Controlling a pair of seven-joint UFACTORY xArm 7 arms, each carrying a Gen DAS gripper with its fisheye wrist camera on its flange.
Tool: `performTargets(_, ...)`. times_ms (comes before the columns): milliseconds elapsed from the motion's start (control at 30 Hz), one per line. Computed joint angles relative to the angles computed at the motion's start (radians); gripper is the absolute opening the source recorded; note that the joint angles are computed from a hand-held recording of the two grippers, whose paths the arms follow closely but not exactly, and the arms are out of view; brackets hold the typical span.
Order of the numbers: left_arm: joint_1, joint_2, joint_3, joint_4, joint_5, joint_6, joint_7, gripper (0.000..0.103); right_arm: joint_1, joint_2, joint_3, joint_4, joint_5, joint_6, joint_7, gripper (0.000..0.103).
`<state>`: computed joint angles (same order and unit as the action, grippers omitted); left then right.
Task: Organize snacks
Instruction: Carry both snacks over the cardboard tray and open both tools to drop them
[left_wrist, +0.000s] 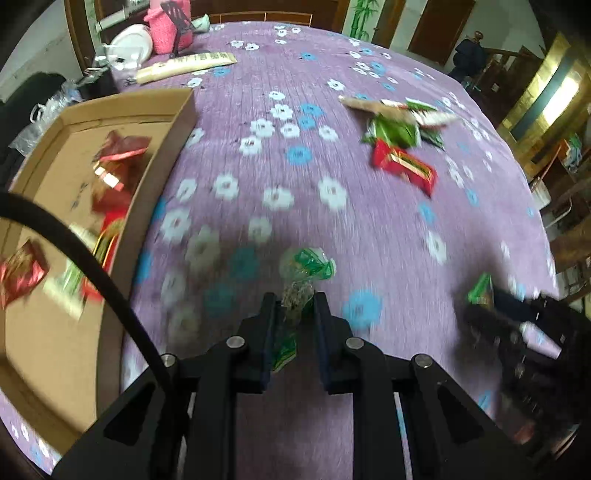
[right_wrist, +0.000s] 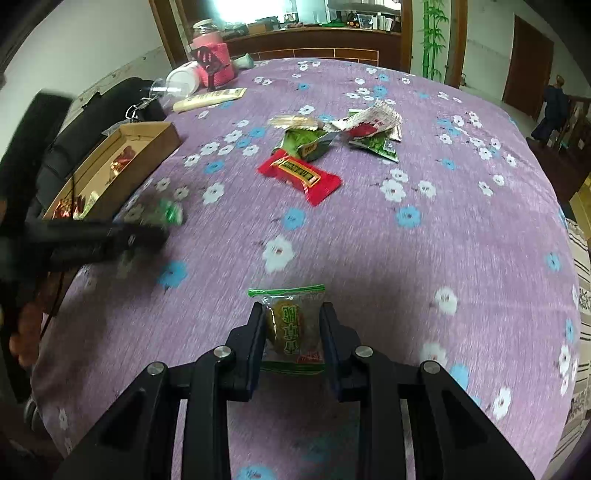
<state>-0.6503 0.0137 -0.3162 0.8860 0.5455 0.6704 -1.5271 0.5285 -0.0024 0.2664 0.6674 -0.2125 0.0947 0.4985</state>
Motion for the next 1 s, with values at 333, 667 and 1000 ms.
performTargets(333, -0.015, -0.09, -0.047, -0.089, 0.032, 0.023, -0.102, 0.021, -0.013, -0.026, 0.037, 0.01, -0.275, 0.021, 0.287, 0.028)
performTargets(667, 0.02, -0.235, -0.093, -0.182, -0.007, 0.012, -0.118, 0.021, 0.062, 0.038, 0.037, 0.138, -0.362, 0.095, 0.327, 0.028)
performTargets(1000, 0.106, -0.59, -0.128, -0.367, -0.136, 0.149, -0.086, 0.022, 0.208, 0.224, 0.028, 0.434, -0.326, 0.158, 0.157, 0.028)
